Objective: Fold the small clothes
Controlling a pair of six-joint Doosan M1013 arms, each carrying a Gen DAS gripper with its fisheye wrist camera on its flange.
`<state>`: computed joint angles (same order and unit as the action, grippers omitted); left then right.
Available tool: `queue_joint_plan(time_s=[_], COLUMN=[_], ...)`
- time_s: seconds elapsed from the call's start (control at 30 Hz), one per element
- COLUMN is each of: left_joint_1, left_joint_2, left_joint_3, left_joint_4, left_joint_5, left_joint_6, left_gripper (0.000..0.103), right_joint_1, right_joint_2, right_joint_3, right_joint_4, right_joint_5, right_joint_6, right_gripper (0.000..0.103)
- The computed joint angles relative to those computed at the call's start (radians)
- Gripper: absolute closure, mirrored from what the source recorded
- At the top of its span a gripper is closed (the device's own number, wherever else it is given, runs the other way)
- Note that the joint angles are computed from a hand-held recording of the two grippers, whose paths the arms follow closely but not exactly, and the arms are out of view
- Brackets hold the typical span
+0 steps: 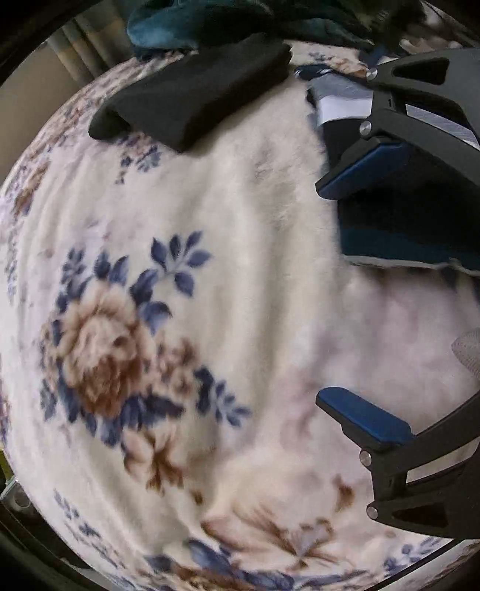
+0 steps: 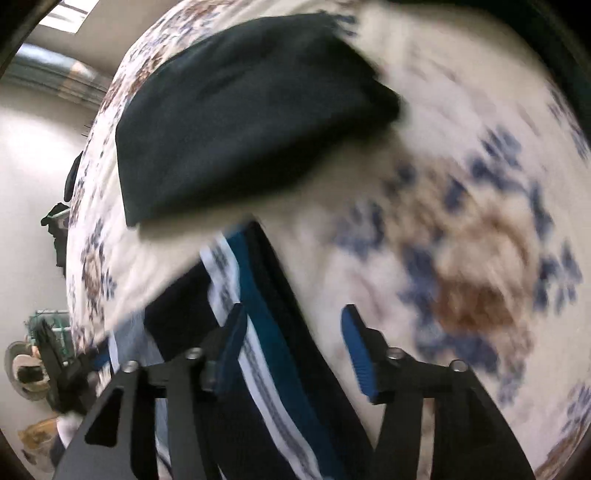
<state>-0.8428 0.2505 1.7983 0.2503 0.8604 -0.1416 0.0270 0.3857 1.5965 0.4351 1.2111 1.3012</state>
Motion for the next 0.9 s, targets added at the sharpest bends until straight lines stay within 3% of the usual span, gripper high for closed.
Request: queue_joint_plan(time_s=[0.2,0.27,0.3,0.37,0.53,0.63,0.7,0.73,0.77,0.83,0.9], left_joint_1=[-0.099,-0.121,-0.128,-0.139,-0.15,-0.149,-0.137,-0.136,-0.134,-0.132,-0.129], left_joint_2=[-0.026,-0.019,-0.018,-0.015,-0.007,-0.012,-0.016,-0.025,-0.031,-0.04,-0.042], left_joint_3=[0.003,-0.002,-0.003,-0.005,-0.01,0.001,0.02,0.041,0.059,0.097,0.12], left_joint_4=[-0.012,-0.033,-0.04,-0.051,-0.06,-0.053,-0.054,-0.043,-0.03,0.012,0.035], left_joint_5=[0.04,0.044,0.039,0.027,-0.006,-0.037,-0.09,-0.141,-0.187,-0.282,-0.362], left_joint_6=[-0.028,-0.029,-0.035,-0.049,-0.039,-0.051,-0.069,-0.105,-0.139,-0.23,-0.276], left_gripper=[0.0,0.0,0.0,0.0,0.0,0.0,0.0,0.0,0.0,0.0,0.0], right_joint_1=[-0.093,-0.106,-0.108,-0.115,-0.121,-0.134,-0.157,-0.17,-0.184,-0.222,-0.253], right_joint_2=[-0.056,-0.073,-0.084,-0.089,-0.117,-0.124,-0.131,-0.139,-0.149,-0.188,-0.208], right_joint_3=[0.155,0.205,0.227,0.257,0.291,0.293,0.302,0.313,0.328,0.382,0.447], right_joint_4=[0.052,0.071,0.075,0.119,0.103,0.08,0.122,0.155,0.192,0.285,0.388], right_joint_5=[0.125,0.106,0.078,0.064,-0.015,-0.013,0.03,0.051,0.066,0.07,0.095], right_joint_6=[0.025,0.02,0.018,0.026,0.084,0.119,0.135,0.129,0.116,0.088,0.058], right_gripper=[0.044,0.044,0.047,0.075,0.087,0.088,0.08,0.066,0.046,0.019,0.018])
